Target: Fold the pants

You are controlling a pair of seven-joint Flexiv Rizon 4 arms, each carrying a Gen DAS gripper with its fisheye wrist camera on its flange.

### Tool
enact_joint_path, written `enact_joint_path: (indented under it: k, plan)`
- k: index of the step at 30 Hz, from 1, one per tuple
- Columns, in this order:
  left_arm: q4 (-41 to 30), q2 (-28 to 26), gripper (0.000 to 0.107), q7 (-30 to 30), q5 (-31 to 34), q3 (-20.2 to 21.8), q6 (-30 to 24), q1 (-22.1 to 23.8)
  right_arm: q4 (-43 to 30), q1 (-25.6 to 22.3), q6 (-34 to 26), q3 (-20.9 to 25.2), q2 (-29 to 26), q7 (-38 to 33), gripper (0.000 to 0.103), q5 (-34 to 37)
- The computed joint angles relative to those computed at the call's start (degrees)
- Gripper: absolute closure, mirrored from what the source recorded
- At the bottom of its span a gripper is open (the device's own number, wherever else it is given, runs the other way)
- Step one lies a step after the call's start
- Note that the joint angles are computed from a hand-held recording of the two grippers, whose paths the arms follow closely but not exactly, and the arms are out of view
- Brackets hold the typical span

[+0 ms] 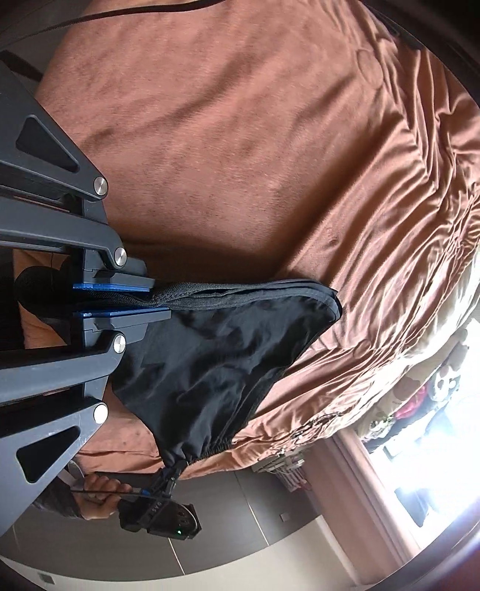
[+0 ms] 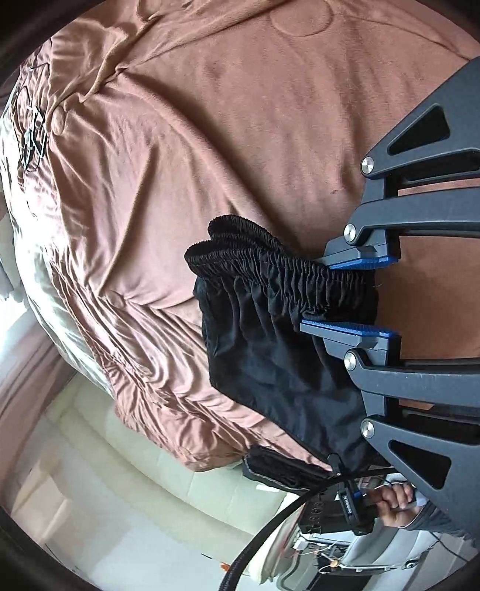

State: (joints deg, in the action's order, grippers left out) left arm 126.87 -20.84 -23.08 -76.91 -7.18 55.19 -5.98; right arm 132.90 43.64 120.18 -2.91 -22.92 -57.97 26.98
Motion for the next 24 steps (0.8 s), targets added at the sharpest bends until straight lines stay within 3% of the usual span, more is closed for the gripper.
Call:
enact_joint_path:
  k: [13,17,19,20,22,24]
  plan:
    - [0.6,-1.5,0.099,-1.7,0.7,0.8,-2.5,1.4,1.8,2.6,-1.3,-0.9,0.6,0.4,0.082,2.4]
    - [-0.6,-3.8,0.095,-5.3,5.9,0.9,-1.3,1.3,1.3,11.7,-8.2,-11.0,1.2,0.1,0.082,4.1]
    - [-0.4,-3.6,0.083,-5.4,9.0,0.7,1.0,1.1,1.3,15.1,-11.9,-15.4,1.6,1.6,0.073,2.9]
    - [-0.4,-3.5,0.078,-5.4,9.6,0.4,1.8,1.3,1.2,14.7,-12.8,-15.4,1.6,2.6,0.070,2.1]
    - [-0.8,-3.4,0.054,-4.9,9.4,-0.4,2.5,2.0,1.5,15.6,-12.6,-17.0,1.6,4.8,0.056,1.6]
    - [-1.4,-3.3,0.049,-3.8,9.0,-1.0,4.0,2.2,2.2,16.6,-10.4,-18.3,1.5,6.5,0.053,1.4]
